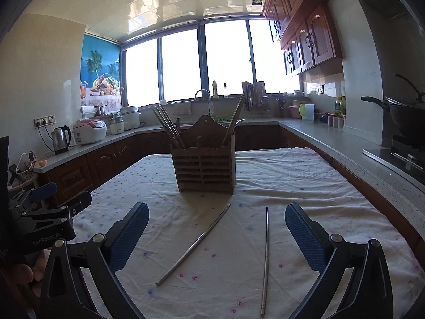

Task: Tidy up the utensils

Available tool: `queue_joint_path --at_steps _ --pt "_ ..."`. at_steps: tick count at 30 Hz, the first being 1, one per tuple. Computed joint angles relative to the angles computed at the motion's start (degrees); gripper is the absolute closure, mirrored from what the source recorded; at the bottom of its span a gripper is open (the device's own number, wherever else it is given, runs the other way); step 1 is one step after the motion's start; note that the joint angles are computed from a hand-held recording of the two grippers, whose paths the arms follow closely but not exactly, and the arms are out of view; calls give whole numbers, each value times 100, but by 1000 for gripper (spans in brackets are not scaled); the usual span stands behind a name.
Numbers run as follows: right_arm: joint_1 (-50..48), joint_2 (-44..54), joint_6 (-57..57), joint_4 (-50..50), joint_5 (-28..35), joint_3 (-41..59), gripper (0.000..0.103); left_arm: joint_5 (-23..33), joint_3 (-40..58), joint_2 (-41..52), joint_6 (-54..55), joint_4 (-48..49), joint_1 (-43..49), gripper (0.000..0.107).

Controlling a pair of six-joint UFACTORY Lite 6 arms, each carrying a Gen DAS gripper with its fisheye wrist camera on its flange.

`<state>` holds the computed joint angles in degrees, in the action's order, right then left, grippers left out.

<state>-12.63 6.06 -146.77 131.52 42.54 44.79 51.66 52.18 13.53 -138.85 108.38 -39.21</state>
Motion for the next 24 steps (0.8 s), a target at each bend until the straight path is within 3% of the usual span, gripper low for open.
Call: queue_joint_path --at_steps 24 --pt "-8 139 -15 -67 -44 -28 0 -208 -43 123 -146 52 135 4"
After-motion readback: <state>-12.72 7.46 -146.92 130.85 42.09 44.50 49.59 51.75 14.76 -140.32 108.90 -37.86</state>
